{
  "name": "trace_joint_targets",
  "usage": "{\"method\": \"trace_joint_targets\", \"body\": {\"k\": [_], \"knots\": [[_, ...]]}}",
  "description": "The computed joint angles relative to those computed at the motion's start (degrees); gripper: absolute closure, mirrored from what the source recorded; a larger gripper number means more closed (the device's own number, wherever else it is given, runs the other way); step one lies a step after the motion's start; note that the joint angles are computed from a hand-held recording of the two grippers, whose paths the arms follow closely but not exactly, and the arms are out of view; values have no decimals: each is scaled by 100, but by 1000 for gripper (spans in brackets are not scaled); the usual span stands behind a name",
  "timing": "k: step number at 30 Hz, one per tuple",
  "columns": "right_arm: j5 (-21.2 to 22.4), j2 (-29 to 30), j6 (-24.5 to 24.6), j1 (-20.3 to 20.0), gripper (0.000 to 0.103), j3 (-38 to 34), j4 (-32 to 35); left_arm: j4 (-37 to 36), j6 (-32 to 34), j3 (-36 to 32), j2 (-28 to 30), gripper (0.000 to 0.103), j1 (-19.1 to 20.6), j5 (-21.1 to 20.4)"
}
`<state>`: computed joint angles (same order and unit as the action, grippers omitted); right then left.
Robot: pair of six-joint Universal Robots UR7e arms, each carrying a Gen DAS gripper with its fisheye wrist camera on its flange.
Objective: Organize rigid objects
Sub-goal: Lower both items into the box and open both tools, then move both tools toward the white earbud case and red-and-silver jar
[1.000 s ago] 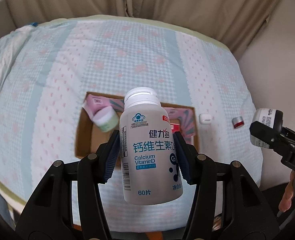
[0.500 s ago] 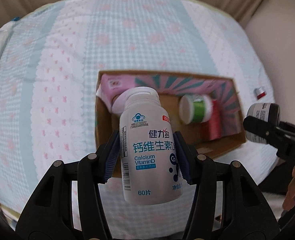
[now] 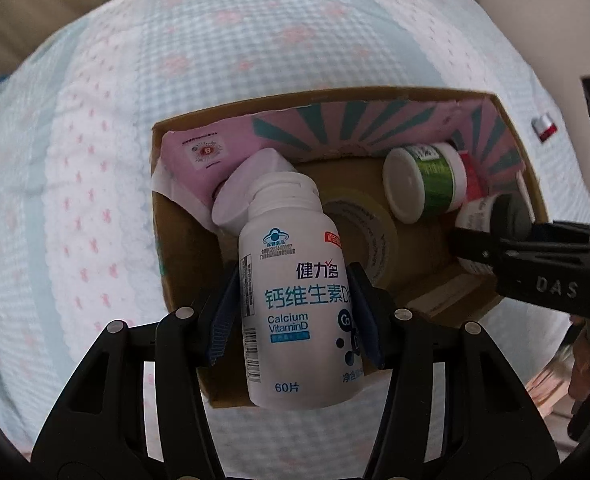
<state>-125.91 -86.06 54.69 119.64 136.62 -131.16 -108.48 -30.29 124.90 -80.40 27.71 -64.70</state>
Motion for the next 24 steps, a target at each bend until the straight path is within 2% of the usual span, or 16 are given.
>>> {"method": "trace_joint_targets", "body": {"k": [1,2,3,4,6,7,8,17,24], "knots": [[47,21,-30,-47,50,23,-82,-39,54,-14,-7,50,28,-61],[53,48,-33,-60,50,31,-144,-133,143,-38,-16,29,95,-234],[33,79,-10,-74,50,51,-226,-167,173,-61,-18,0,121,-325],[40,98,19,-97,49,55,-263,-251,231,-60,-52,1,136,-388],[38,59,104,-115,27,130,-430,-286,287,-54,-114,0,123,-414],[-41,30,140,-77,6,168,-529,-271,279,-40,-156,0,108,-393],[-145,-4,168,-21,0,188,-559,-258,261,-9,-235,0,99,-385],[-295,-323,387,171,0,216,-179,52,-90,39,-582,0,189,-442],[-494,-369,667,575,0,-84,334,189,-187,-18,-800,0,-23,-268]]}}
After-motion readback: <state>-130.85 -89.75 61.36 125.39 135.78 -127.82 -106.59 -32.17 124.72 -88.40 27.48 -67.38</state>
